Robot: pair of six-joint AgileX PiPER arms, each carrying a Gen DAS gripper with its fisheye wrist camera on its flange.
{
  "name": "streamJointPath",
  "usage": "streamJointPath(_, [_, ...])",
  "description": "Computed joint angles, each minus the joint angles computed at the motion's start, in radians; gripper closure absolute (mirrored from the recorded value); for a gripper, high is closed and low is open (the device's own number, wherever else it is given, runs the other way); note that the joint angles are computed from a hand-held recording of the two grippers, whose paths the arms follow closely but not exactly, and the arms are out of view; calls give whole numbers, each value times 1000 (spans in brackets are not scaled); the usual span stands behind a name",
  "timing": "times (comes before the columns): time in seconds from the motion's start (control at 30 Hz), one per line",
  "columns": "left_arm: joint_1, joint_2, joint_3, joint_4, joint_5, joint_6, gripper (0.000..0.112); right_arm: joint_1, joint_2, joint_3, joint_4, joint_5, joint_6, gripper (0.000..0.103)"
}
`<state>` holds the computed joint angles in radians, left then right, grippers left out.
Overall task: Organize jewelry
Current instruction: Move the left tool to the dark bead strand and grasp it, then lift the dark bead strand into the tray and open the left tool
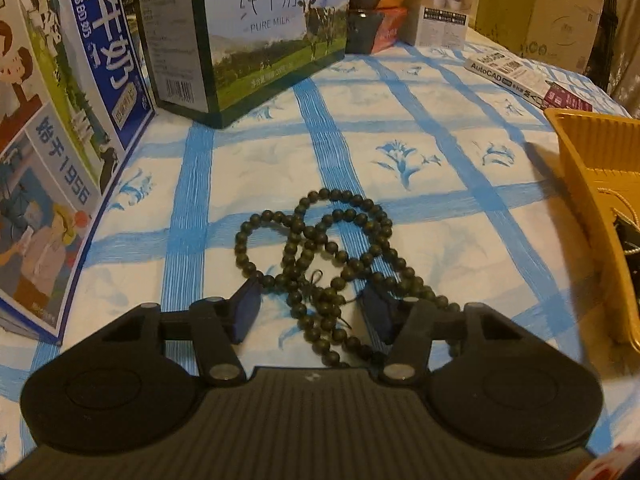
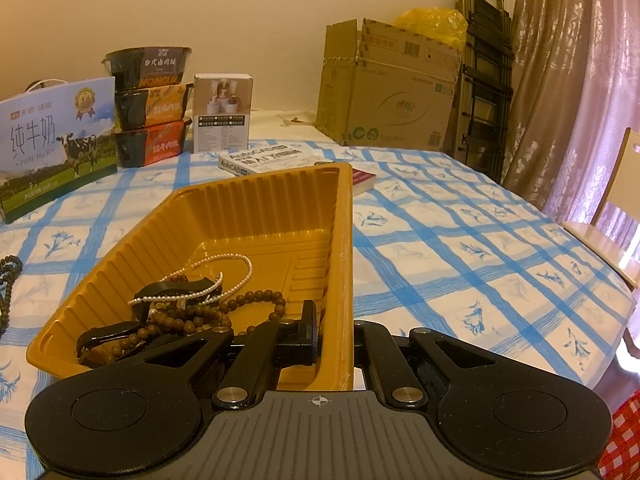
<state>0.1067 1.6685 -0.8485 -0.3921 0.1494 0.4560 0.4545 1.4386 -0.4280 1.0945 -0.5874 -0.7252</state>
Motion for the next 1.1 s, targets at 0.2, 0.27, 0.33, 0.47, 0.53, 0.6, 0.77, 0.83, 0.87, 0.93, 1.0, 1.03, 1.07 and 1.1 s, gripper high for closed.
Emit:
streamJointPath(0.2, [-5,22,-21,-68,-3,69,74,-3,-3,6,-8,-1,4,99])
streamJointPath(0.27, [-10,26,-25,-124,1,139,82,0,3,9,-14,-6,11,99])
streamJointPath(0.33, [-11,30,-28,-204,8,228,91,1,4,9,-12,-7,13,99])
streamJointPath(0.47, [-5,30,-44,-290,48,320,106,-1,4,8,-13,-4,12,99])
streamJointPath(0.53, [6,19,-53,-307,88,337,106,2,4,8,-12,-6,12,99])
streamJointPath(0.6, [18,-13,-51,-339,124,376,106,2,4,7,-11,-6,11,99])
streamJointPath(0.77, [62,-137,-68,-368,233,452,106,2,5,7,-10,-6,11,99])
streamJointPath(0.83, [84,-185,-94,-363,287,465,106,3,6,7,-11,-9,13,99])
streamJointPath(0.87, [94,-209,-109,-360,314,469,106,5,8,2,-5,-8,8,99])
streamJointPath(0.93, [114,-249,-149,-360,373,476,106,5,8,7,-11,-10,13,99])
streamJointPath(1.0, [123,-281,-187,-354,419,470,106,4,8,7,-12,-10,13,99])
streamJointPath(1.03, [126,-294,-206,-350,440,465,106,6,9,2,-6,-9,8,99])
streamJointPath(1.07, [131,-308,-231,-350,469,461,106,5,8,6,-11,-11,13,99])
streamJointPath(1.1, [134,-318,-250,-353,492,461,106,4,8,7,-13,-11,12,99])
